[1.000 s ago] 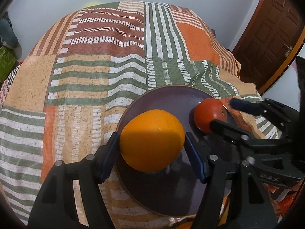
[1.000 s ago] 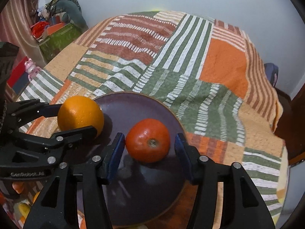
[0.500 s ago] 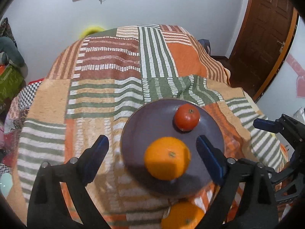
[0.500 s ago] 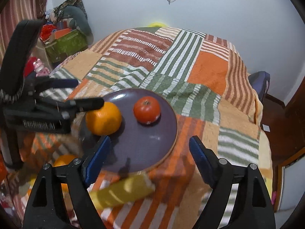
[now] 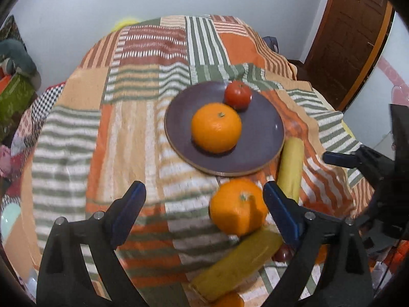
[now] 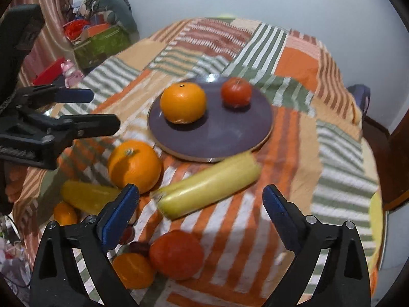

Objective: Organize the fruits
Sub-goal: 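Grasp a second orange with the left gripper while the right gripper grasps a yellow cylindrical vegetable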

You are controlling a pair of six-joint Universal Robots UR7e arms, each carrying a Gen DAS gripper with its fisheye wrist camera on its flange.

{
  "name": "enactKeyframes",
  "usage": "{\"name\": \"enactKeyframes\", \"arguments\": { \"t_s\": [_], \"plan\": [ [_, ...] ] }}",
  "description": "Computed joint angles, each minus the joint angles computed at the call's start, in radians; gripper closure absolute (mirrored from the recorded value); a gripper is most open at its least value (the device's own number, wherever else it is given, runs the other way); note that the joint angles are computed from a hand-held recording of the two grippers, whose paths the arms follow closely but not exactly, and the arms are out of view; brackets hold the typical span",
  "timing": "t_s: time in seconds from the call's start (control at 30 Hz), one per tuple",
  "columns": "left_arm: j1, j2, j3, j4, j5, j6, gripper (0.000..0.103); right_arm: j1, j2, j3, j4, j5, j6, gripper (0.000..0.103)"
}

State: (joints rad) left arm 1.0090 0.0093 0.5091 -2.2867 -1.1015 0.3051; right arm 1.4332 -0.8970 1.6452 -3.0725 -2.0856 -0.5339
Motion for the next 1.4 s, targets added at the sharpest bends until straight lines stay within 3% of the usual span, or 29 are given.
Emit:
{"name": "enactKeyframes", "arguments": {
  "t_s": [0.13,0.17,0.23,0.3,0.4,0.5,0.67,0.77,0.97,1.13,1.33,1.4],
  "plan": [
    [0.007,-0.034,0.077,-0.03,-0.009,-0.013,0.01,-0.012,0.013,-0.028,0.085,0.025,0.04,0.007],
    [0.009,-0.038,0.086,-0.028,-0.017,-0.023,0.015,-0.011,0.017,-0.031,0.094,0.027,0.041,0.008],
    [0.012,-0.037,0.083,-0.001,-0.03,-0.04,0.023,-0.004,0.031,-0.039,0.082,0.0,0.028,0.013],
    [0.013,-0.034,0.083,0.013,-0.046,-0.05,0.025,-0.002,0.036,-0.041,0.07,-0.024,0.01,0.026],
    [0.012,-0.024,0.074,0.032,-0.065,-0.054,0.025,-0.017,-0.001,-0.014,0.086,0.018,0.031,0.029],
    [0.01,-0.008,0.047,0.08,-0.091,-0.06,0.025,-0.02,-0.025,0.022,0.011,-0.027,0.014,0.03],
    [0.0,0.038,-0.009,0.119,-0.058,-0.07,0.025,-0.057,-0.089,0.068,0.034,0.011,0.051,0.03],
    [0.002,0.084,-0.089,0.174,-0.047,-0.089,0.025,-0.056,-0.094,0.086,-0.002,-0.033,0.04,0.031],
    [0.002,0.072,-0.051,0.109,-0.038,-0.054,0.038,-0.065,-0.136,0.105,-0.024,0.011,0.089,0.031],
    [0.01,0.075,-0.079,0.131,-0.066,-0.067,0.038,-0.052,-0.092,0.042,-0.044,-0.004,0.133,0.031],
    [0.007,0.02,0.013,0.03,-0.059,-0.045,0.038,-0.044,-0.002,-0.068,0.057,-0.05,0.195,0.031],
    [0.006,-0.005,0.055,-0.013,-0.053,-0.031,0.038,-0.049,0.019,-0.089,0.084,-0.064,0.225,0.025]
  ]
}}
